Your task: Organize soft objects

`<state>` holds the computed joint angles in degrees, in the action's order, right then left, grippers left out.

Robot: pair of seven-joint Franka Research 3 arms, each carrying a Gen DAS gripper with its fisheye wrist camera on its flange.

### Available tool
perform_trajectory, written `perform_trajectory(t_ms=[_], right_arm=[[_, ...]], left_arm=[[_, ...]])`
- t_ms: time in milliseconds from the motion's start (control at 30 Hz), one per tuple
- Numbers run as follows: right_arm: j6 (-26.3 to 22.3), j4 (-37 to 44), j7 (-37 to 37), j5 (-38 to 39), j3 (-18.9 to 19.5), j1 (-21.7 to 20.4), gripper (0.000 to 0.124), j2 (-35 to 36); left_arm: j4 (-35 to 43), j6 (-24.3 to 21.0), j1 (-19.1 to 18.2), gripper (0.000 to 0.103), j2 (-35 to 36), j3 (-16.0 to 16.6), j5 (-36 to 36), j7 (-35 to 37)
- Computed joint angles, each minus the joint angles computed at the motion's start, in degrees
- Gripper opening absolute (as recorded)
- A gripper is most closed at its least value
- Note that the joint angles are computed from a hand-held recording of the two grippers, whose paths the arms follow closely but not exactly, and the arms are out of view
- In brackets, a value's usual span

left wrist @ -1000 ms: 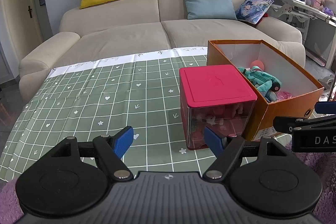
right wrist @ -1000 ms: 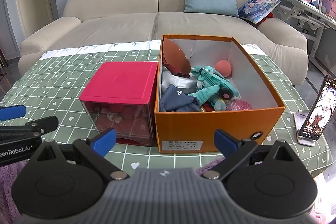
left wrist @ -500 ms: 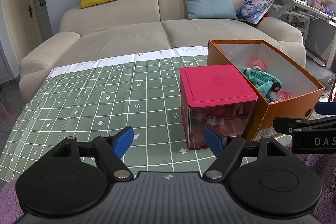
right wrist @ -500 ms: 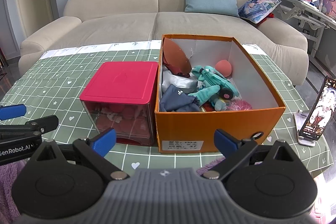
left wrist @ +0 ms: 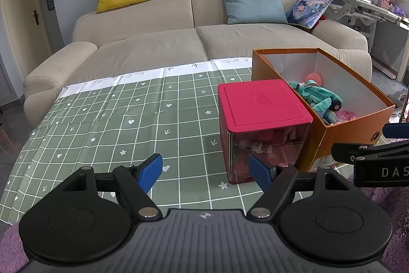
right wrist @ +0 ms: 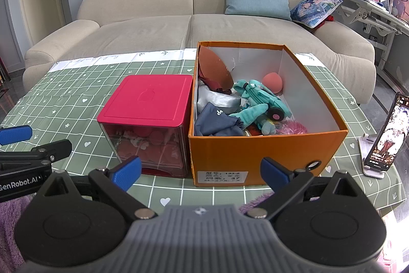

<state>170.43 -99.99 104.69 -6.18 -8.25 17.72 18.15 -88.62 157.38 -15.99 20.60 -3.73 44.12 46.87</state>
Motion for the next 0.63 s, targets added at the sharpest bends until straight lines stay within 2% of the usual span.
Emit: perform_trajectory(t_ms=[633], right_arm=[[-0.10,0.03,-0.16,0.19,0.02,-0.02,0.098,-0.02]], left_arm=[[-0.49,0.33,0.10,0.089,-0.18,0.03,-0.13,-0.14]])
